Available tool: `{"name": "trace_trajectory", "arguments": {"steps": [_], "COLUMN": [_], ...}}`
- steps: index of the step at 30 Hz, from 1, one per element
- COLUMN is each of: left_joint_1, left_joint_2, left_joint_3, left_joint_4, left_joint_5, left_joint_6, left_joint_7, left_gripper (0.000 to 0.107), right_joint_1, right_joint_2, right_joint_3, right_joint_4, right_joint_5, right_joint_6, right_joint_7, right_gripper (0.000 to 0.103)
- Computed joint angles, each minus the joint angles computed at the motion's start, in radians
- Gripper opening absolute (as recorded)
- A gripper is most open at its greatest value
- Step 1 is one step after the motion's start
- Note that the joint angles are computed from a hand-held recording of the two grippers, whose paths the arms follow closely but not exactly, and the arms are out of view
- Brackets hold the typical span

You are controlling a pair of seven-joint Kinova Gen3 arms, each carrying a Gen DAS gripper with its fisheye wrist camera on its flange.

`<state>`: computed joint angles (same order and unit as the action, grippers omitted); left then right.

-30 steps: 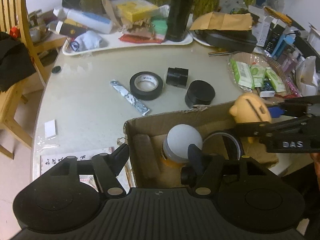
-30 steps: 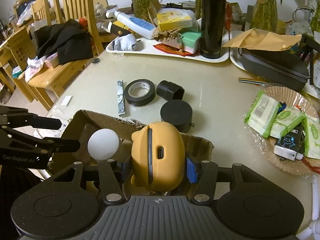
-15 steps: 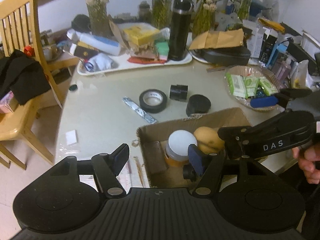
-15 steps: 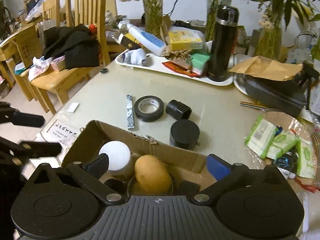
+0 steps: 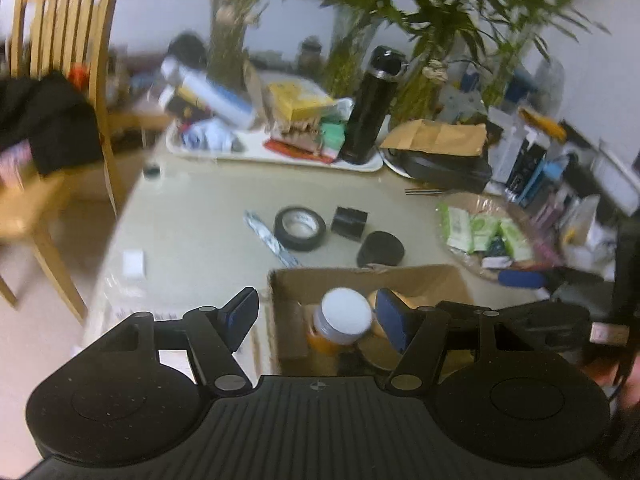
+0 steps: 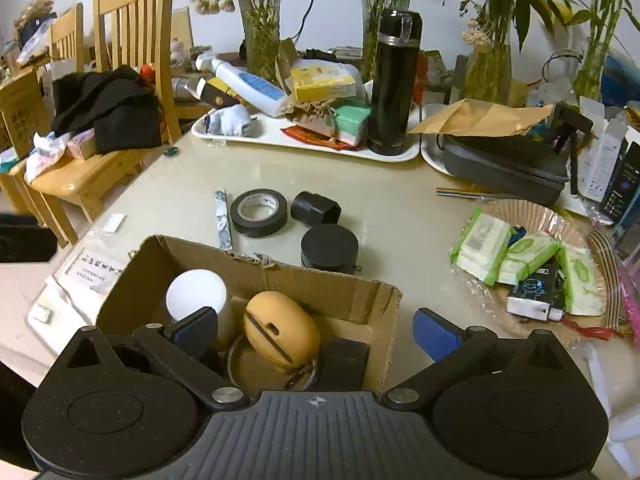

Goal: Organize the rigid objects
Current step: 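Reach the right tool to the black round cylinder and close on it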

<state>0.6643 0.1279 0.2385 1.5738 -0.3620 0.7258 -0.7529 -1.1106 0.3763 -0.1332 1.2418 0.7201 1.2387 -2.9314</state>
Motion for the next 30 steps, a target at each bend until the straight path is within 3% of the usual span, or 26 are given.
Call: {"name": "trace_trajectory", "arguments": {"steps": [4,12,23,30], "left_joint_1": [-0.005,0.034,0.094,0.146], "left_joint_2": [0.011,0.014,0.002,0.02], "left_joint_3": [-0.005,-0.006,0.05,0.055], "left_joint_4": [0.005,-0.026,-0.218,-0.383], "left_joint_5": [-0.002,-0.068,-0.118,-0.147], "left_joint_6": [-0.004,0.084,0.251,0.361], "left_joint_7": [-0.002,0.039,-0.172,-0.29], "left_gripper": [0.064,0.064,0.064,0.064], "right_joint_1": [-0.01,-0.025,0.0,0.001], "right_joint_2": [-0.016,-0.015,-0.092,-0.099], "right_joint_3": [0.0,-0.006,-0.048,-0.065], "right_joint_4": [0.026,0.005,0.036,-0.113], "right_joint_5": [0.029,0.059,0.032,-0.006], "right_joint_6": [-0.018,-0.001,-0.067,0.031], "right_joint_7": [-0.03,0.019,-0.018,0.126], "right_gripper": [0.103,0.103,0.103,0.103]}}
